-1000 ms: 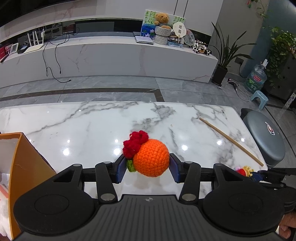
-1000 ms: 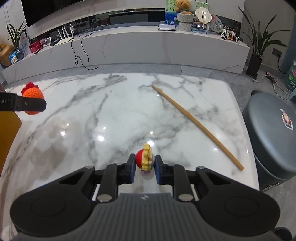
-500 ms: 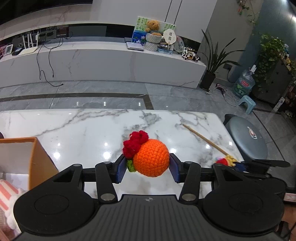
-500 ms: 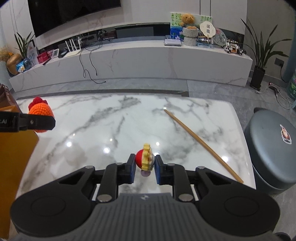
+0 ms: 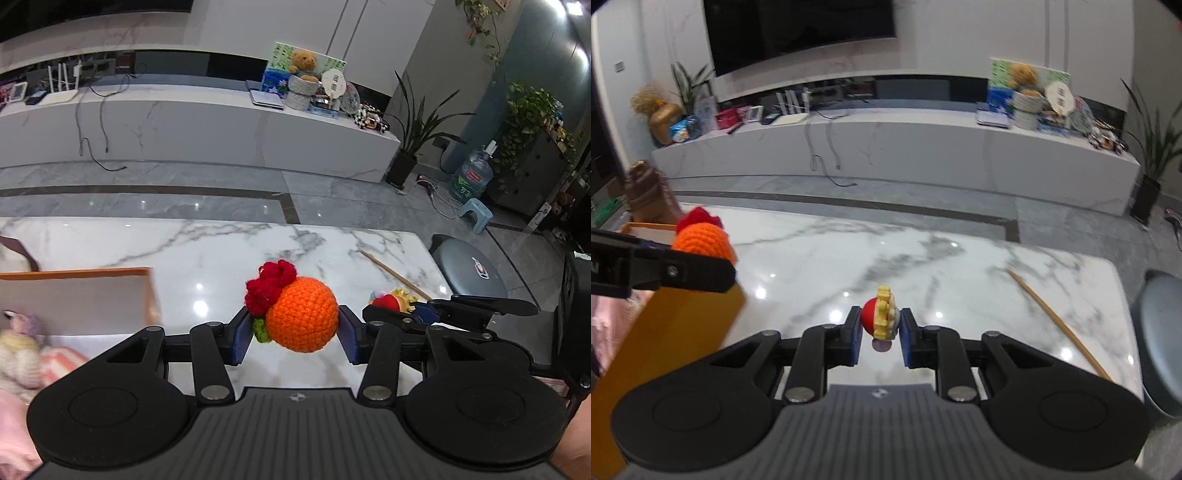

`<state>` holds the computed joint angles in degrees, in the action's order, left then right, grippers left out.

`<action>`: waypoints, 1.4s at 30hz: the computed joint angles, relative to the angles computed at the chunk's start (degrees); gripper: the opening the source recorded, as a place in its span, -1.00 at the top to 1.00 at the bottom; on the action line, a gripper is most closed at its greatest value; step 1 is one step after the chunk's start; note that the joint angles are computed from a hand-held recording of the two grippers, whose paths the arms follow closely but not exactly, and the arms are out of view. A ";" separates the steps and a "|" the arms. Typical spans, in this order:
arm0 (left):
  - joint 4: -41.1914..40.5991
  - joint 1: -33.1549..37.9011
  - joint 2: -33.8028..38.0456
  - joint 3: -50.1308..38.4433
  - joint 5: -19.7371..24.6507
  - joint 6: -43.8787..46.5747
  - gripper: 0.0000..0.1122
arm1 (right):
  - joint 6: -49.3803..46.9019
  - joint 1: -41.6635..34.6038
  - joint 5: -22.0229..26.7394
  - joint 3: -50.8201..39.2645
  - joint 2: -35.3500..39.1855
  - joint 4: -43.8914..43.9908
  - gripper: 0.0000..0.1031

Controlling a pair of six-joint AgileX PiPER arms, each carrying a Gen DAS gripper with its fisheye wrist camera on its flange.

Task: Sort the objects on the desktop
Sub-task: 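Lift the crocheted orange with the left gripper while the right carries the toy figure toward the box, then lower the orange and toy figure into the box and open both grippers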

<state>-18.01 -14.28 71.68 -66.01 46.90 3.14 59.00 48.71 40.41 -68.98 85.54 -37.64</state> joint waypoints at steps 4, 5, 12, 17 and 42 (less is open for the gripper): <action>-2.50 5.16 -2.12 0.39 2.38 4.14 0.01 | -0.99 3.19 0.89 -5.04 3.26 0.20 0.57; -3.20 6.72 -2.53 0.48 3.00 5.39 0.01 | -1.07 3.89 1.18 -6.05 3.90 0.11 0.57; -7.10 16.60 -4.33 1.03 7.21 13.44 0.01 | -3.22 8.77 3.37 -14.76 9.51 0.52 0.57; -10.16 24.70 -5.13 2.18 10.36 20.55 0.01 | -6.49 11.42 4.82 -21.11 14.03 2.40 0.57; -14.18 45.89 -2.71 4.04 19.03 39.83 0.00 | -25.31 18.11 14.63 -49.65 33.44 14.19 0.57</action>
